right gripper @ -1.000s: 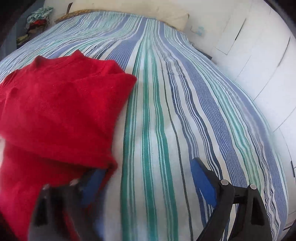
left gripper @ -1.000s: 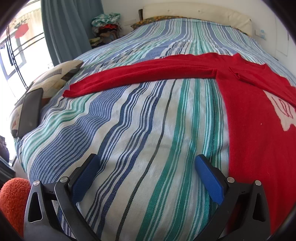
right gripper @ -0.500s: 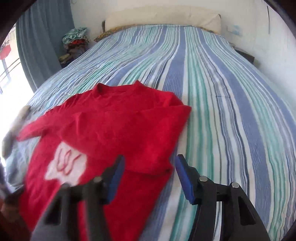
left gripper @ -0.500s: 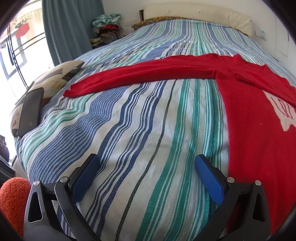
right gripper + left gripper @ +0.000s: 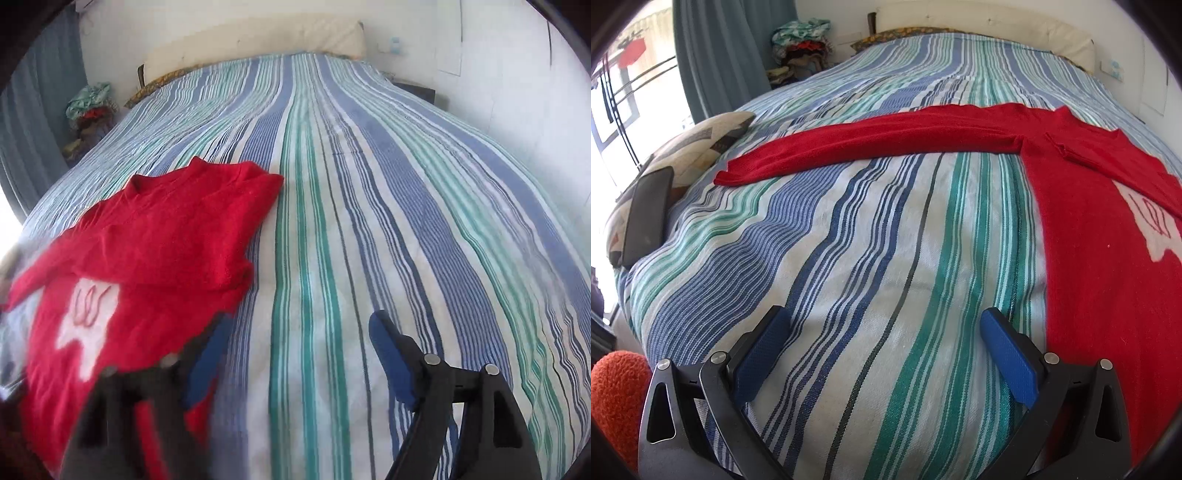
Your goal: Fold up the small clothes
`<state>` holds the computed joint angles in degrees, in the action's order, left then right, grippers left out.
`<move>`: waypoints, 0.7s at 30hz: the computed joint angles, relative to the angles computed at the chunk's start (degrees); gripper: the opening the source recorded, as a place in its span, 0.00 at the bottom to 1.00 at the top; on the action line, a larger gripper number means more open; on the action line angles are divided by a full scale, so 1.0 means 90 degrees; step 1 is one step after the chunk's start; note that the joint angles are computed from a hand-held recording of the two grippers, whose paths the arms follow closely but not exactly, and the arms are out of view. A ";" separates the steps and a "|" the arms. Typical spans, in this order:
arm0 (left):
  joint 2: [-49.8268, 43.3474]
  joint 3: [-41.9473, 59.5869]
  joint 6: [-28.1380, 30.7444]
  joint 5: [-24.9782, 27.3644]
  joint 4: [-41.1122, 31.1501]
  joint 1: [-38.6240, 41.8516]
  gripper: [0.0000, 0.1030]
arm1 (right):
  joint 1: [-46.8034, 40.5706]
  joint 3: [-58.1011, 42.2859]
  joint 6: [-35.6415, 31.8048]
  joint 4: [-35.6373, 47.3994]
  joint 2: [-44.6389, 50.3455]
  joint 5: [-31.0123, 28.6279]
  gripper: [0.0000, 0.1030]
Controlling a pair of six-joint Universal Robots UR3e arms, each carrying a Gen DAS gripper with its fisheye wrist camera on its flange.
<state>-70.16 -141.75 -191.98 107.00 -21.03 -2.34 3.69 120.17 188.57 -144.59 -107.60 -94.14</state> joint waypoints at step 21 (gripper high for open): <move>0.0715 -0.0373 0.0618 -0.1312 -0.0222 0.1042 1.00 | -0.2952 0.3448 -0.1042 0.0027 -0.3679 0.2182 0.98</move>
